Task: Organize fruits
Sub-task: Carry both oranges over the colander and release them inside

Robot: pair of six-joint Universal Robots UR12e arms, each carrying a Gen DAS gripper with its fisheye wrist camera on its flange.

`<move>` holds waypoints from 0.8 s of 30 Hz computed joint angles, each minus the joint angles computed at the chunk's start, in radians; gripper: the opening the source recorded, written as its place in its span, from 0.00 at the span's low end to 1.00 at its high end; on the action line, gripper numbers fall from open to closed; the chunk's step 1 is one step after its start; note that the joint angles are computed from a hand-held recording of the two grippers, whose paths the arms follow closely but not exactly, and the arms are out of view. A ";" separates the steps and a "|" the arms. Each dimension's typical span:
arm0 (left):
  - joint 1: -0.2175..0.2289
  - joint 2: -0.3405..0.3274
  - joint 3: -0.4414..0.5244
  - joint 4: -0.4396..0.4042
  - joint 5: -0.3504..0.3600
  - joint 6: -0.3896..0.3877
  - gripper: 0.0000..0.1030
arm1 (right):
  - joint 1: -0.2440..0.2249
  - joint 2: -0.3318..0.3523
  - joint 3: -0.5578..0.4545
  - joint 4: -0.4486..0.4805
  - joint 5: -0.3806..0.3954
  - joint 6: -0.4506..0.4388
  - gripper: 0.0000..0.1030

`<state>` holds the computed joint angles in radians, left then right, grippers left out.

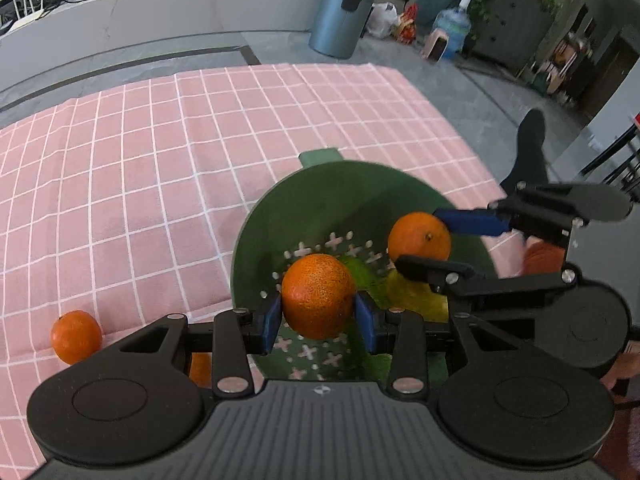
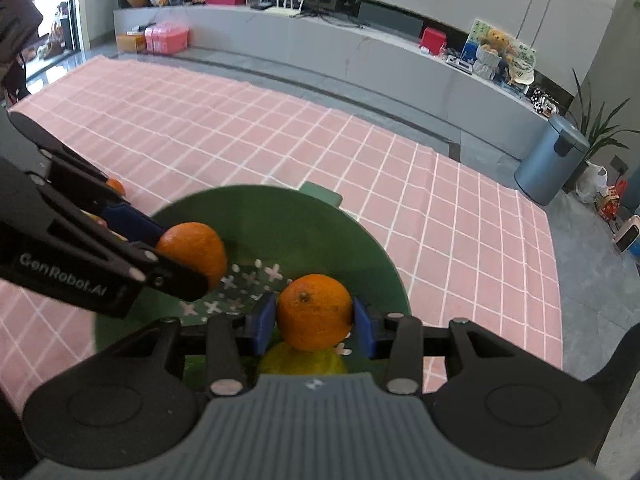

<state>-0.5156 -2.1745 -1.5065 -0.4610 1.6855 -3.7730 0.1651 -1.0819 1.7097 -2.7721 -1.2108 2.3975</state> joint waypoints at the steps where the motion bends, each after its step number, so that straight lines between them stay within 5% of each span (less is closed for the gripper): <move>1: 0.001 -0.004 0.006 -0.013 0.000 0.010 0.43 | 0.002 0.006 -0.007 0.005 -0.006 -0.005 0.38; 12: -0.006 -0.025 0.055 -0.103 0.039 0.060 0.43 | 0.013 0.037 -0.039 0.036 -0.028 -0.018 0.38; 24: -0.008 0.001 0.019 -0.039 0.034 0.043 0.58 | 0.015 0.014 -0.023 0.019 -0.050 -0.014 0.47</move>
